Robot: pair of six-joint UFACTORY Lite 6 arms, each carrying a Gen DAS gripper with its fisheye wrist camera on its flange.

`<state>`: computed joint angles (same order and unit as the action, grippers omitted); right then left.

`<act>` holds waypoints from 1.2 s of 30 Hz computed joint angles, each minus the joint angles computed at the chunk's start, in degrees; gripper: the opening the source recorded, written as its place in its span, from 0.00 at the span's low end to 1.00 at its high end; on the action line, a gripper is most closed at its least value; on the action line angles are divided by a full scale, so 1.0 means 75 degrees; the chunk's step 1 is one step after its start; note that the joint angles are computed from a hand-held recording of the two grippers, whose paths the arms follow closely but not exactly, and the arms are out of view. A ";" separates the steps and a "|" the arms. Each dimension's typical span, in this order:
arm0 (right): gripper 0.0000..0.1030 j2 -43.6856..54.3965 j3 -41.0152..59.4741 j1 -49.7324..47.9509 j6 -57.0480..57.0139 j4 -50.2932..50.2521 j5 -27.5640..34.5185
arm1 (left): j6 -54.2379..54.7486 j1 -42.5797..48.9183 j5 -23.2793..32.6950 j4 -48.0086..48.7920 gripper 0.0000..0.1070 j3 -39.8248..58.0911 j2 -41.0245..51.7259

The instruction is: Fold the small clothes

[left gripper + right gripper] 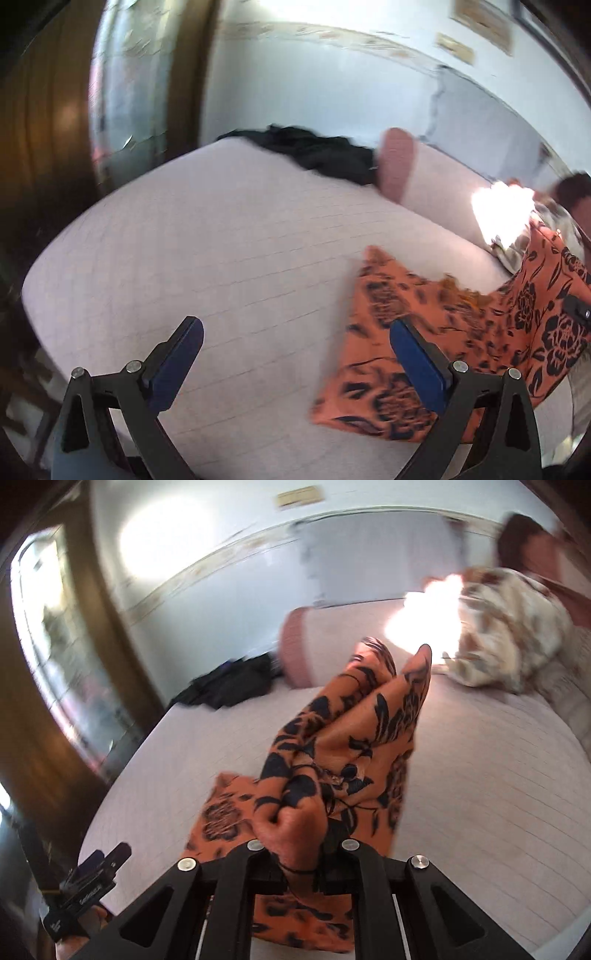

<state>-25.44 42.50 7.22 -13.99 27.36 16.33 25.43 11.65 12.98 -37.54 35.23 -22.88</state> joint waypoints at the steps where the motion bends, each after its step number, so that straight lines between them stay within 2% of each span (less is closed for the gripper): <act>1: 0.10 0.0512 0.0150 0.0658 0.0429 -0.0315 -0.0338 | 0.0562 0.0310 0.0031 -0.0574 0.94 -0.0039 0.0193; 3: 0.10 0.1990 0.0622 0.1693 0.0360 0.0014 -0.0871 | 0.1672 0.0842 0.0094 -0.1715 0.94 -0.0124 0.0546; 5: 0.15 0.3580 0.1173 0.2496 -0.0954 0.1458 -0.1427 | 0.2638 0.1188 0.0276 -0.2730 0.94 -0.0086 0.0771; 7: 0.21 0.4950 0.1753 0.2868 -0.2538 0.3057 -0.1170 | 0.3113 0.1455 0.0559 -0.3049 0.94 -0.0109 0.0776; 8: 0.22 0.5200 0.1775 0.2899 -0.3308 0.3856 -0.1197 | 0.3350 0.1517 0.0673 -0.3202 0.94 -0.0127 0.0751; 10: 0.30 0.4793 0.1413 0.2749 -0.4777 0.5455 -0.1136 | 0.3596 0.1556 0.0885 -0.3375 0.94 -0.0232 0.0538; 11: 0.39 0.4497 0.1208 0.2398 -0.5539 0.6255 -0.0626 | 0.3786 0.1649 0.1146 -0.3503 0.94 -0.0313 0.0367; 12: 0.49 0.4289 0.0982 0.2137 -0.6339 0.7054 -0.0240 | 0.4097 0.1505 0.1271 -0.3869 0.94 -0.0306 0.0403; 13: 0.70 0.4022 0.0692 0.1944 -0.7138 0.7854 -0.0059 | 0.4138 0.1387 0.1425 -0.3942 0.94 -0.0277 0.0326; 15: 0.77 0.3321 0.0107 0.1830 -0.8116 0.8769 -0.0121 | 0.4160 0.0974 0.1661 -0.3958 0.94 -0.0281 0.0076; 18: 0.77 0.2501 -0.0617 0.1214 -0.8476 0.9012 0.0699 | 0.4098 0.0126 0.1786 -0.3918 0.94 -0.0164 -0.0075; 23: 0.77 0.1160 -0.1988 -0.0436 -0.8637 0.8813 0.1694 | 0.2675 -0.1167 0.1757 -0.2850 0.94 0.0918 0.1623; 27: 0.77 0.0781 -0.2431 -0.1962 -0.8534 0.8103 0.2758 | 0.1597 -0.1720 0.1863 -0.2610 0.94 0.1376 0.2338; 30: 0.77 0.1024 -0.2318 -0.2449 -0.8735 0.8026 0.3119 | 0.0984 -0.2053 0.1897 -0.2442 0.93 0.1809 0.2767; 32: 0.77 0.1097 -0.2341 -0.2630 -0.8830 0.8076 0.3250 | 0.1053 -0.2011 0.2330 -0.2714 0.68 0.2272 0.3324; 33: 0.77 0.1131 -0.2362 -0.2727 -0.8885 0.8089 0.3351 | 0.0751 -0.2000 0.2637 -0.2483 0.38 0.2680 0.3813; 34: 0.77 0.1112 -0.2400 -0.2785 -0.8906 0.8079 0.3392 | 0.0427 -0.1992 0.2851 -0.2203 0.11 0.3019 0.4191; 36: 0.77 0.1168 -0.2384 -0.2805 -0.8946 0.8094 0.3387 | 0.0052 -0.1945 0.2923 -0.1885 0.11 0.3315 0.4442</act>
